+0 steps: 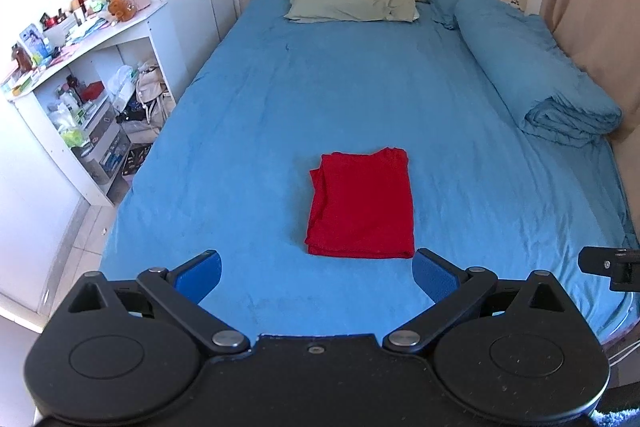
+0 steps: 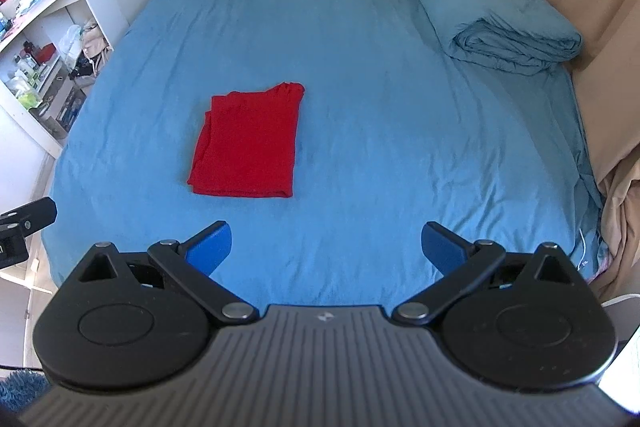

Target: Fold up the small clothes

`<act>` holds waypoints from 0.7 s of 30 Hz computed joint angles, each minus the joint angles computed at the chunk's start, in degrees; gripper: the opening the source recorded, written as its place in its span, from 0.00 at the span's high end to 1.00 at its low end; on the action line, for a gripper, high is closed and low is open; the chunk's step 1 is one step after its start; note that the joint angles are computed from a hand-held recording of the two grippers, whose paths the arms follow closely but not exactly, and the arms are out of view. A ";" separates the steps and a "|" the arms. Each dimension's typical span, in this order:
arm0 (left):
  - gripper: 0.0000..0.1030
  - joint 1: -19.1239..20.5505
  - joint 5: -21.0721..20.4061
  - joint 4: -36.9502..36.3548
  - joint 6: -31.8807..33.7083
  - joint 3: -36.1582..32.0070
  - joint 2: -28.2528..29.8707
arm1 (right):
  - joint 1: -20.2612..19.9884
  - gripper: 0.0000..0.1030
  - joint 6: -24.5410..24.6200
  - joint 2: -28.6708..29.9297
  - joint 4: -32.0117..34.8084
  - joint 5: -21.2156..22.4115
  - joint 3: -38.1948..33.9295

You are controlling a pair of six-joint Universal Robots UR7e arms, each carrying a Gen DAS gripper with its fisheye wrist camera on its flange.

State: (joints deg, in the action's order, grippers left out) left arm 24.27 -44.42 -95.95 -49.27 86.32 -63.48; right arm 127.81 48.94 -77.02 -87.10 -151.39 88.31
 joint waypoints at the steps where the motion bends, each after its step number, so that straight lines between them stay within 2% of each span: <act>1: 0.00 0.03 0.16 0.04 0.33 -0.03 0.02 | -0.03 0.00 0.05 0.06 0.09 -0.05 -0.13; 21: 0.00 0.10 1.12 1.45 0.05 -1.97 2.09 | -1.57 0.00 -1.33 -0.28 -0.50 0.70 -0.59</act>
State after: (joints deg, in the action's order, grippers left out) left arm 24.37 -43.30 -94.49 -49.22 84.35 -61.39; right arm 126.24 47.61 -77.30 -87.60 -150.69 87.72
